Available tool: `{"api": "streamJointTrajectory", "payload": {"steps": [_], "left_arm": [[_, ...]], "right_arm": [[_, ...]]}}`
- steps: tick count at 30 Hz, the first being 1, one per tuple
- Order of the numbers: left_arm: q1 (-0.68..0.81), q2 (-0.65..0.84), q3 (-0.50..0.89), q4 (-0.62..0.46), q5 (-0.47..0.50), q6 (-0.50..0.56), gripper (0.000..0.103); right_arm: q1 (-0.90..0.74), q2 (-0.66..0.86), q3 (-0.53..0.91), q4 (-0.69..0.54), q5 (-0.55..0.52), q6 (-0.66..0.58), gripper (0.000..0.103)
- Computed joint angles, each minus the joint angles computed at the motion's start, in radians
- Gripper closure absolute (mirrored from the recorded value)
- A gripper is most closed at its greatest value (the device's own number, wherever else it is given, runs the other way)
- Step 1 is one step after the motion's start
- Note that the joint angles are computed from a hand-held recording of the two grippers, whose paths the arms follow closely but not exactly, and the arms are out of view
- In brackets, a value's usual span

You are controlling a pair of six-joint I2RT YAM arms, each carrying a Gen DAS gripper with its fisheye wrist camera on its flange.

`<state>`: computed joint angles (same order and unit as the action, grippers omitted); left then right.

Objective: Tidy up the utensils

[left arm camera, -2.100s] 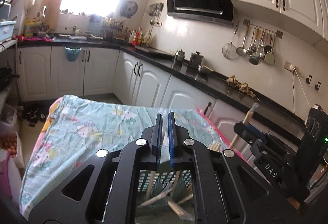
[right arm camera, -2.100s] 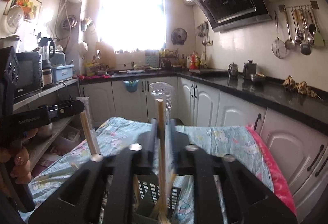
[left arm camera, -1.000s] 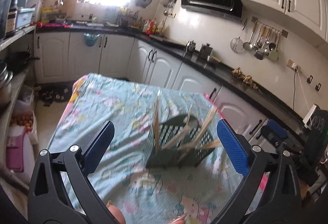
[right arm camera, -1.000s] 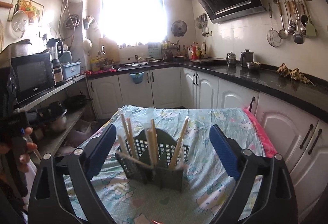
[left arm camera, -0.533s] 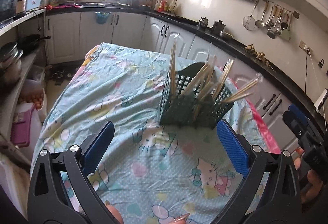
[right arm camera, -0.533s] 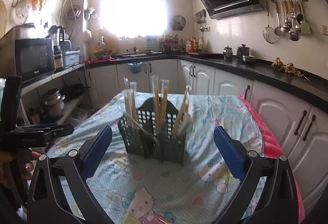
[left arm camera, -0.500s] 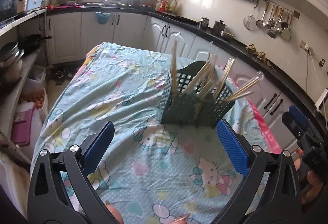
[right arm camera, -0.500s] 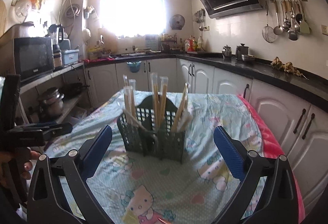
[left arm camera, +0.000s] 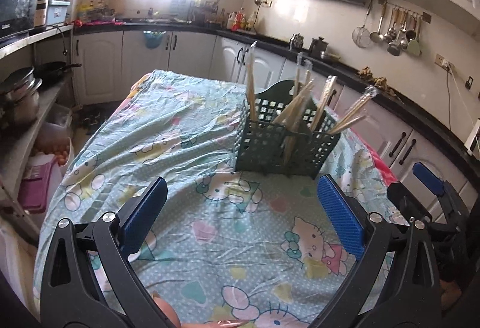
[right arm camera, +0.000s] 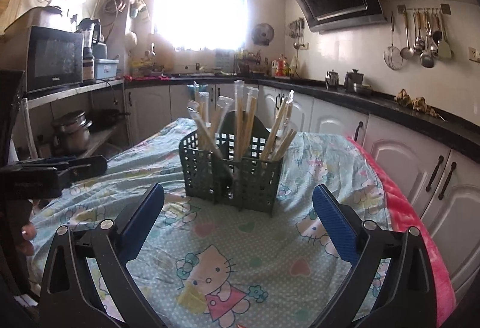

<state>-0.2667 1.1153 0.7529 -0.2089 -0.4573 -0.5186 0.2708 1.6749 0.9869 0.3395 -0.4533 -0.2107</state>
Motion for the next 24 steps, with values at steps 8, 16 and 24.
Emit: {"api": "streamJointTrajectory", "payload": {"steps": [8,16,24], "left_arm": [[-0.084,-0.027,-0.046,0.078,-0.104,0.020,0.011],[-0.088,-0.055,-0.078,0.107,-0.134,0.022,0.011],[-0.098,-0.063,-0.083,0.105,-0.147,0.025,0.011]], "right_arm": [[-0.027,-0.027,-0.071,0.154,-0.025,0.039,0.006],[-0.032,-0.060,-0.142,0.186,-0.018,0.025,0.006],[-0.034,-0.076,-0.162,0.212,0.000,0.056,0.006]]}}
